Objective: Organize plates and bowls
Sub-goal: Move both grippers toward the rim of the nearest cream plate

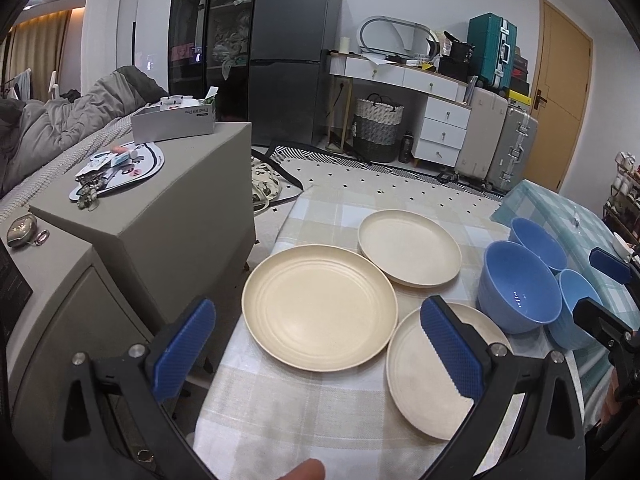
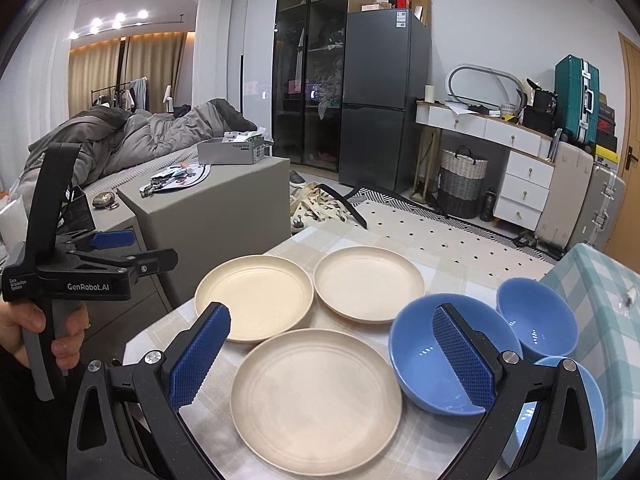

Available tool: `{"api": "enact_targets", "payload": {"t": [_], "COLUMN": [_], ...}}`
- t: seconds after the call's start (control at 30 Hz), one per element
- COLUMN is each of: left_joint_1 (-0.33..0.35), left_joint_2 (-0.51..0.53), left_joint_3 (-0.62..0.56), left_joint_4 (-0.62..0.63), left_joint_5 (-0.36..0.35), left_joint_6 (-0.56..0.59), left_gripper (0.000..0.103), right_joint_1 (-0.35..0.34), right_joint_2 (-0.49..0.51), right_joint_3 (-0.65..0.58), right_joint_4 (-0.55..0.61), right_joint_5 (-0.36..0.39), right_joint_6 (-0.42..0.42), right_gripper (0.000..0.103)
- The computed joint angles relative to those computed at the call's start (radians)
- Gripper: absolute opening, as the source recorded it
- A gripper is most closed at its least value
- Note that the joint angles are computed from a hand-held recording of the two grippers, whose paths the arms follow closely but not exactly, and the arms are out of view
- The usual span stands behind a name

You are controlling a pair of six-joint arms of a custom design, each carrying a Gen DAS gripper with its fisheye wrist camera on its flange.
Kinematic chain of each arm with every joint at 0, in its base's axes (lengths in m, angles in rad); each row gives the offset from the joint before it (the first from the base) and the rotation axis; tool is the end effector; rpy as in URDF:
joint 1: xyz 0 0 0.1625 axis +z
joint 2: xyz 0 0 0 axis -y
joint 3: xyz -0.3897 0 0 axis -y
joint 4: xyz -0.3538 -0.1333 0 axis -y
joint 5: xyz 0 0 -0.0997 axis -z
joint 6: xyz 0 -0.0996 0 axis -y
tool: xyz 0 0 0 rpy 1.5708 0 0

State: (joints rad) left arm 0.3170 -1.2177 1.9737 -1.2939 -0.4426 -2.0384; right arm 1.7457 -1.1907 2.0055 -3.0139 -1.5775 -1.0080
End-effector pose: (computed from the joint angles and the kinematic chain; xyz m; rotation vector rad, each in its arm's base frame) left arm -0.3168 -0.3389 0.1780 -0.0944 1.9906 -1.2633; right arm 0.2222 -0.4954 0.2450 1.5400 -2.2983 0.8183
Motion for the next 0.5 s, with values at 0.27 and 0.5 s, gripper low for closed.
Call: {"api": "enact_targets", "payload": {"t": [0.27, 0.5], "left_joint_1": [0.047, 0.092], "left_joint_2": [-0.024, -0.039], "left_joint_3": [-0.006, -0.015], "left_joint_4": [0.007, 0.002], "left_joint_5": [0.007, 0.018], "left_joint_6": [0.036, 0.087], "left_gripper": [0.103, 0.103], "right_joint_1": [0.032, 0.053], "right_joint_2": [0.091, 0.17], "right_joint_3": [-0.087, -0.171], "right_joint_4": [0.053, 0.09], "right_joint_5": [-0.027, -0.039], "right_joint_6": [0.062, 0.086], "right_gripper": [0.103, 0.103]}}
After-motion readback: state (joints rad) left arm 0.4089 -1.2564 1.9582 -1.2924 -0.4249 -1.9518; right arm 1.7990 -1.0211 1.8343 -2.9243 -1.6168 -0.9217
